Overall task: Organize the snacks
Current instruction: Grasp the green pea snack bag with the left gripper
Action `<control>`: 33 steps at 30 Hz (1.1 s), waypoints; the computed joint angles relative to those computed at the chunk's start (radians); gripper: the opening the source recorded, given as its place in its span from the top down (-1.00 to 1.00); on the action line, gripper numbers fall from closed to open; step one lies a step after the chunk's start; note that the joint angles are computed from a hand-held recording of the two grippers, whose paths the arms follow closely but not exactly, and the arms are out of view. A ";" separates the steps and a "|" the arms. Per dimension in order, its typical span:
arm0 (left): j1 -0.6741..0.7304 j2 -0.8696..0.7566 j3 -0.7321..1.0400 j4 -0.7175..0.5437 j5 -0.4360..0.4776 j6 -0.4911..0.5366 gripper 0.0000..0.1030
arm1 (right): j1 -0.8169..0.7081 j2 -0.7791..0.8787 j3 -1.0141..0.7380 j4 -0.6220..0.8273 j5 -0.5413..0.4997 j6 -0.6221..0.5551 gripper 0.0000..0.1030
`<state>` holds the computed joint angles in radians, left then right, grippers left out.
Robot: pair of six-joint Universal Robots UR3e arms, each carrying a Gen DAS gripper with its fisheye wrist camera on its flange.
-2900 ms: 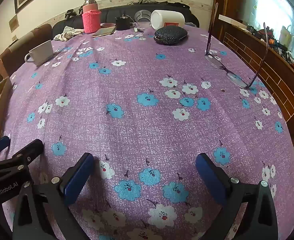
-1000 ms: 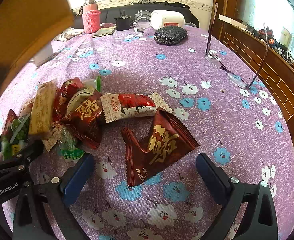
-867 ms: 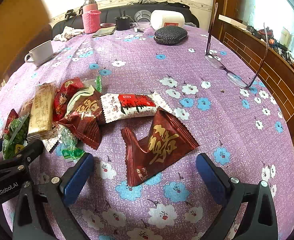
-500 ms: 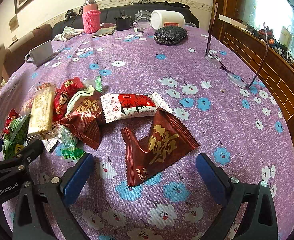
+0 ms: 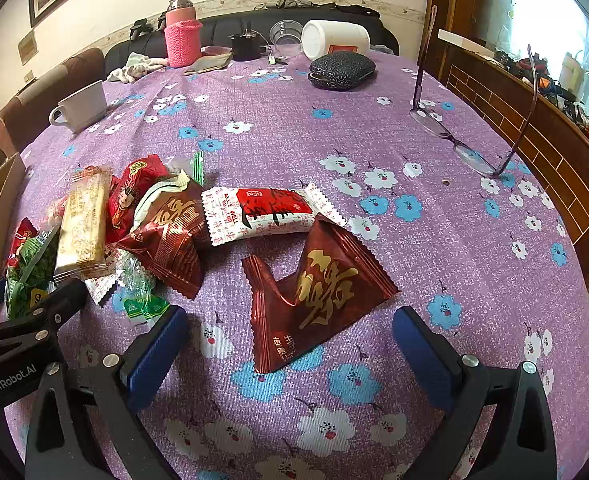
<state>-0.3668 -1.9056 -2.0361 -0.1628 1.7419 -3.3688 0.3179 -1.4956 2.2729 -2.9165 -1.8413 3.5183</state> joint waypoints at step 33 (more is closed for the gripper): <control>-0.003 0.020 -0.006 -0.025 -0.005 0.000 -1.00 | -0.003 -0.004 0.004 -0.001 0.000 0.001 -0.98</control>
